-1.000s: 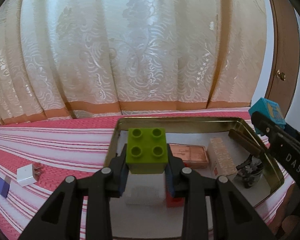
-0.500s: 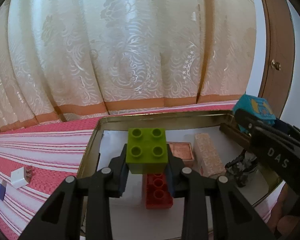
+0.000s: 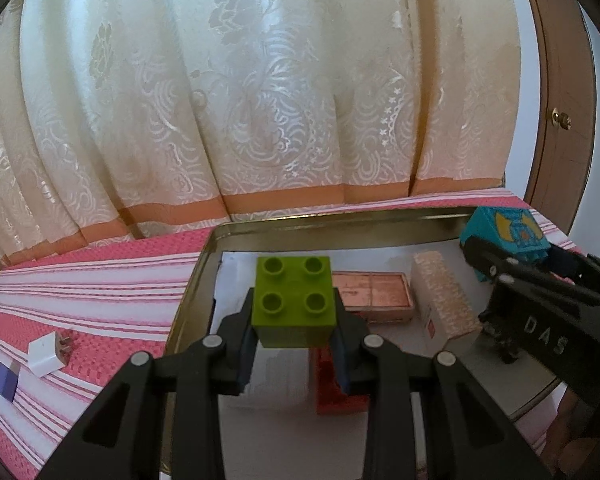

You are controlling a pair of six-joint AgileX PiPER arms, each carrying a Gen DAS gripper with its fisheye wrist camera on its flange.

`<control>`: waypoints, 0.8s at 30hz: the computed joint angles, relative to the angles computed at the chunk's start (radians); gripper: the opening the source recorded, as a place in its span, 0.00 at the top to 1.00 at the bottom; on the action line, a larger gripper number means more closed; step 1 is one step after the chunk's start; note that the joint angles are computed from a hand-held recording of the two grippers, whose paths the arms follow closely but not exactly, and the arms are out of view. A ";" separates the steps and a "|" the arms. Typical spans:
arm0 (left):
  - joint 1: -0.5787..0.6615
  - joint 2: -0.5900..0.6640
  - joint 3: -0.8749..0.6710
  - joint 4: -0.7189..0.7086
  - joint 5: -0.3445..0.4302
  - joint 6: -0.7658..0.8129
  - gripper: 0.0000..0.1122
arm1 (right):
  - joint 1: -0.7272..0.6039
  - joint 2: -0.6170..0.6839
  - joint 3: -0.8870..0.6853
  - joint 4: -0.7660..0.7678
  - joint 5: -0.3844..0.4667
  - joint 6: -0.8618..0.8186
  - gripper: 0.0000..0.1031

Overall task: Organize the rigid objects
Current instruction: 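Lower the green brick and blue block into the tin and open both tools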

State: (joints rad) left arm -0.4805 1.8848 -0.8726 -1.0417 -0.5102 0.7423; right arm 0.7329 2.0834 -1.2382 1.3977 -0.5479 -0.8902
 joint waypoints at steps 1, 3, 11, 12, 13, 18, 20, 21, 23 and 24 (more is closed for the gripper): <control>0.000 0.000 0.000 0.001 -0.001 -0.002 0.73 | 0.002 0.002 -0.003 0.002 0.001 -0.005 0.36; 0.000 0.000 0.001 0.004 -0.001 -0.007 0.73 | 0.008 0.006 -0.007 0.005 0.001 -0.012 0.36; 0.012 0.005 -0.010 -0.010 0.021 0.004 0.73 | 0.017 0.032 -0.039 0.031 0.039 -0.062 0.36; 0.013 0.006 -0.011 -0.013 0.021 0.006 0.73 | 0.020 0.035 -0.041 0.030 0.038 -0.066 0.36; 0.013 0.007 -0.013 -0.019 0.022 0.010 0.73 | 0.020 0.037 -0.043 0.029 0.039 -0.067 0.36; 0.014 0.006 -0.013 -0.022 0.024 0.022 0.73 | 0.019 0.037 -0.039 0.011 0.048 -0.049 0.36; 0.015 0.007 -0.013 -0.026 0.023 0.028 0.73 | 0.017 0.038 -0.039 -0.005 0.057 -0.038 0.36; 0.017 0.007 -0.013 -0.029 0.024 0.029 0.73 | 0.017 0.038 -0.039 -0.007 0.058 -0.040 0.36; 0.023 0.007 -0.013 -0.033 0.030 0.026 0.73 | 0.012 0.037 -0.036 -0.035 0.075 -0.017 0.36; 0.025 0.008 -0.015 -0.044 0.033 0.032 0.73 | 0.007 0.037 -0.034 -0.046 0.086 -0.007 0.36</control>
State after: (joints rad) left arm -0.4555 1.8931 -0.8877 -1.0853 -0.4777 0.7747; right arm 0.7398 2.1205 -1.2726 1.3516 -0.4615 -0.8976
